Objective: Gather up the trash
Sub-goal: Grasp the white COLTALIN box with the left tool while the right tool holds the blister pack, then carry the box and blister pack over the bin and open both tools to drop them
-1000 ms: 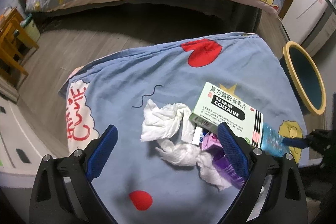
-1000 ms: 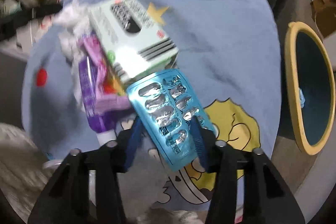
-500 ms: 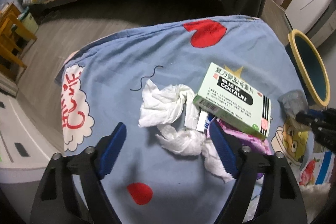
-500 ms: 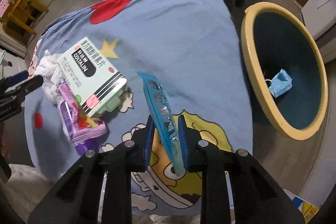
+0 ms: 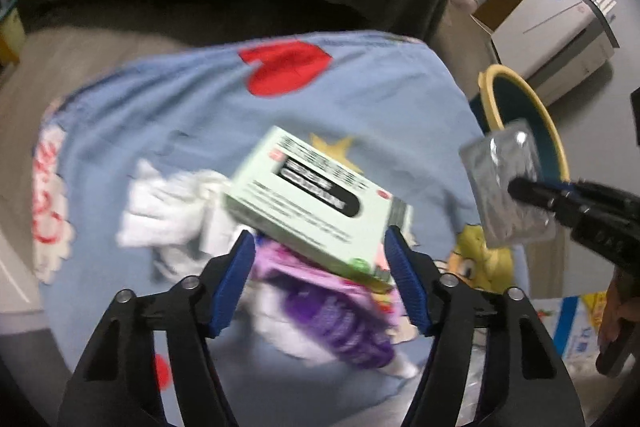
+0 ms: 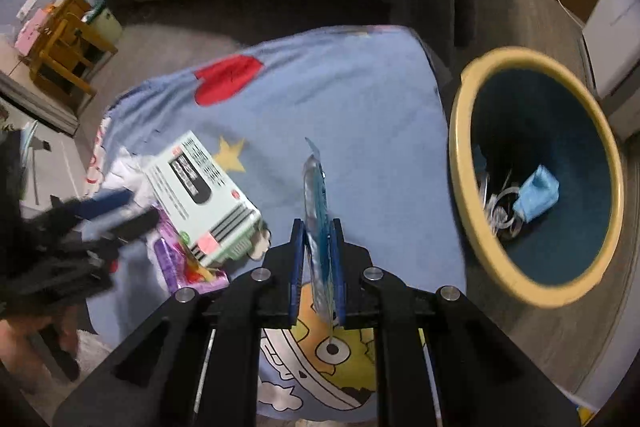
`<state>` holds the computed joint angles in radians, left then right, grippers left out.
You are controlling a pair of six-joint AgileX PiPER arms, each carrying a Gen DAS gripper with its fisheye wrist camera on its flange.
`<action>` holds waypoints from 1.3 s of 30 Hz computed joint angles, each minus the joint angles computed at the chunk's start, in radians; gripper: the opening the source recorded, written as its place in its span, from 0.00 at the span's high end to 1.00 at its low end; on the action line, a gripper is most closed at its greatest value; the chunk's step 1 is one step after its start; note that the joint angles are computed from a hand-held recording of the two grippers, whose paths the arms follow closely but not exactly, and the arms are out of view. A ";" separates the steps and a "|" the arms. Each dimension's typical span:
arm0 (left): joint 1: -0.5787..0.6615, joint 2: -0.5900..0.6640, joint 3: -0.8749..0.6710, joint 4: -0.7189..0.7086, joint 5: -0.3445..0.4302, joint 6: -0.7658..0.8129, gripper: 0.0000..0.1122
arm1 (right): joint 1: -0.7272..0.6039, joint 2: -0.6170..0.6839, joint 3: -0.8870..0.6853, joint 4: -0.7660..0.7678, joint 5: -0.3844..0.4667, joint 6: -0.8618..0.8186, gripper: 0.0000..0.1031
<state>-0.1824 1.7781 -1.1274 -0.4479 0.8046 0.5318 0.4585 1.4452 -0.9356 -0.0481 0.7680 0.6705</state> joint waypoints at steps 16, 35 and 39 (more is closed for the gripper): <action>-0.144 0.174 -0.114 0.118 -0.069 -0.236 0.45 | -0.073 -0.083 0.039 0.140 -0.102 -0.135 0.88; -0.336 0.335 -0.313 0.521 -0.124 -0.564 0.13 | -0.188 -0.208 0.090 0.119 -0.133 -0.065 0.88; -0.377 0.329 -0.288 0.615 -0.177 -0.616 0.14 | -0.180 -0.208 0.080 0.104 -0.130 -0.058 0.88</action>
<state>-0.5597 2.1069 -1.4157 0.1675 0.6280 -0.0846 0.2785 1.2370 -0.8558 0.0556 0.6376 0.6126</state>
